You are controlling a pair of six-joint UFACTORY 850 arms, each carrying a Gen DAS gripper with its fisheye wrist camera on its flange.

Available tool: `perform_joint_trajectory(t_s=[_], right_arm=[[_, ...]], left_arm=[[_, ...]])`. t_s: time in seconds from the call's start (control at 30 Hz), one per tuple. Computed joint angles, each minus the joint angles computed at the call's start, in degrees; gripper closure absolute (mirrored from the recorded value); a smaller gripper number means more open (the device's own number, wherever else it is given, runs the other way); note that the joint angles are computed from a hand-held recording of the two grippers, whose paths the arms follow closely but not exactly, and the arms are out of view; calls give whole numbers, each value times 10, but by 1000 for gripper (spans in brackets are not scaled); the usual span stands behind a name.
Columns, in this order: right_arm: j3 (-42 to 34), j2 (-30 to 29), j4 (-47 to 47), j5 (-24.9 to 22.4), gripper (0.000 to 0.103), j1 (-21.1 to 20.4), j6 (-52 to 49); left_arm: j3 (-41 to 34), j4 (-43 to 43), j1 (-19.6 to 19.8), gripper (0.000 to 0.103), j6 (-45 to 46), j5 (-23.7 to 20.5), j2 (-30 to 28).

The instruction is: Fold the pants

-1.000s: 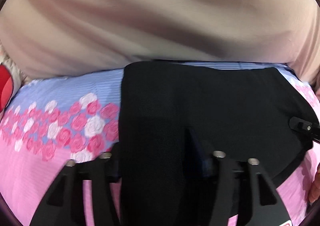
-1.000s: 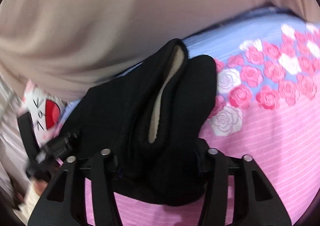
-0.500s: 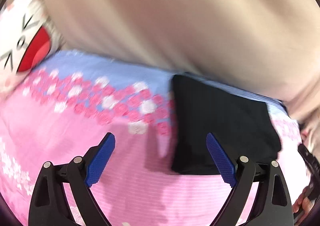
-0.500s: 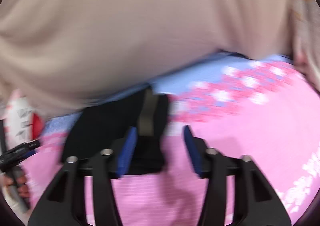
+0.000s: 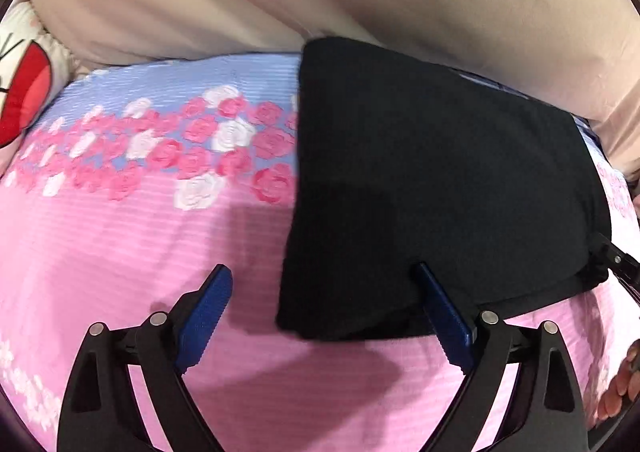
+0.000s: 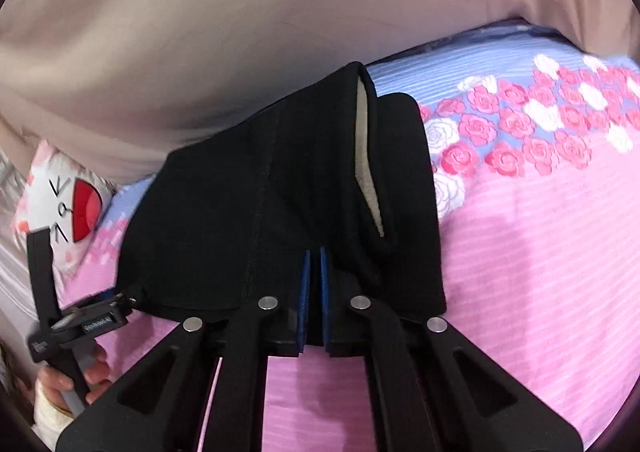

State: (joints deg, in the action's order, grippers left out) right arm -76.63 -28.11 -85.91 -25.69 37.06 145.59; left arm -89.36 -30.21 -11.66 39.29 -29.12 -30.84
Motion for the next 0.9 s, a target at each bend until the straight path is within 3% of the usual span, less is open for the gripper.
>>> perform_joint_trajectory(t_s=[0.07, 0.1, 0.2, 0.4, 0.73, 0.9], right_arm=[[10, 17, 41, -35, 98, 16, -31], [10, 24, 77, -76, 93, 32, -71], [14, 41, 97, -154, 93, 77, -102], [13, 56, 120, -258, 91, 151, -117], [-9, 47, 129, -285, 91, 194, -131], [-4, 48, 131, -273, 91, 188, -129]], left_arm=[[38, 24, -1, 17, -10, 34, 38], [64, 27, -1, 17, 0, 62, 62], [128, 43, -7, 17, 9, 125, 130], [206, -52, 9, 17, 121, 126, 222], [256, -119, 20, 17, 193, 120, 270], [264, -103, 24, 17, 182, 126, 276]])
